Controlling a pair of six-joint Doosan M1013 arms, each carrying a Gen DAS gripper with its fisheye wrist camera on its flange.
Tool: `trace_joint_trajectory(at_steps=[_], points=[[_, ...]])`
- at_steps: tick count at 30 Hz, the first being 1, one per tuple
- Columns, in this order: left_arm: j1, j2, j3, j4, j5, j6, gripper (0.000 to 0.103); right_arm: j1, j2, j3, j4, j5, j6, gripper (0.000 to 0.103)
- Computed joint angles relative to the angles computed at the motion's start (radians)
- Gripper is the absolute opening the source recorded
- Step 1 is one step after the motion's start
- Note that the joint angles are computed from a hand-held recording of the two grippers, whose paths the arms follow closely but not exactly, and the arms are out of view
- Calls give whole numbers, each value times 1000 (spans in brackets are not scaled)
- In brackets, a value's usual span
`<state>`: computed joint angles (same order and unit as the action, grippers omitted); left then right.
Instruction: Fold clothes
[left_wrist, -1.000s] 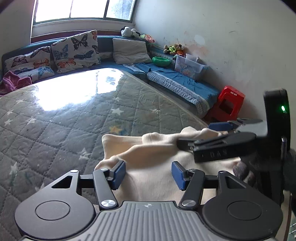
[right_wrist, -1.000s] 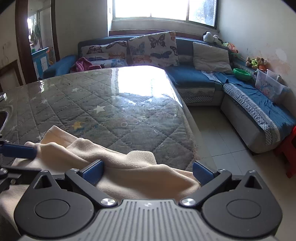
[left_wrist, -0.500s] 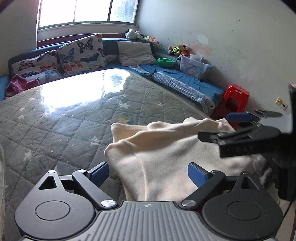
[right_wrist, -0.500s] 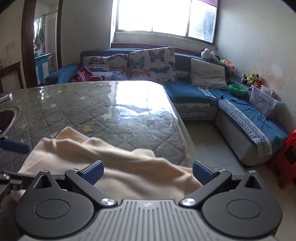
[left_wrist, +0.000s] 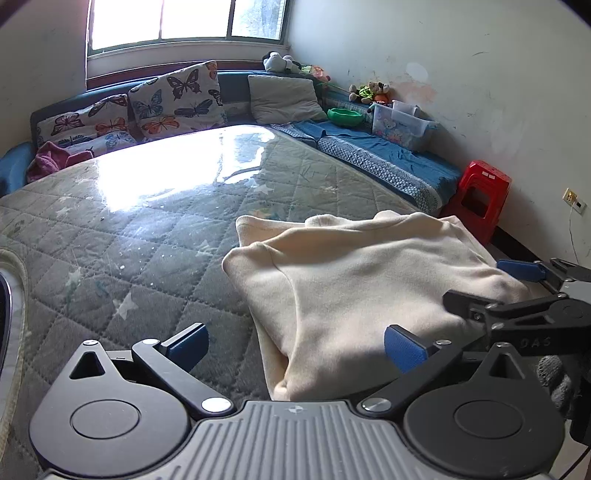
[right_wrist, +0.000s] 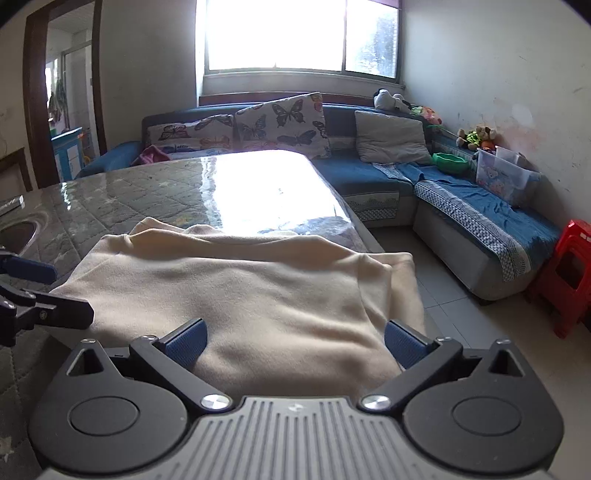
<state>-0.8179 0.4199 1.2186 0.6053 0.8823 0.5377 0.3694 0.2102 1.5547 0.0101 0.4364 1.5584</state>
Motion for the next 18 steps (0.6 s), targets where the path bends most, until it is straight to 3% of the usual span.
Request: trace_joint_trajectory(at_steps=[8, 14, 18], points=[[-15, 4, -7, 19, 51, -10, 103, -7, -32, 40, 110, -67, -48, 103], [-25, 3, -5, 38, 85, -19, 103, -16, -34, 45, 282, -65, -198, 103], [-28, 0, -3, 35, 99, -24, 103, -6, -30, 46, 214, -54, -152, 103]])
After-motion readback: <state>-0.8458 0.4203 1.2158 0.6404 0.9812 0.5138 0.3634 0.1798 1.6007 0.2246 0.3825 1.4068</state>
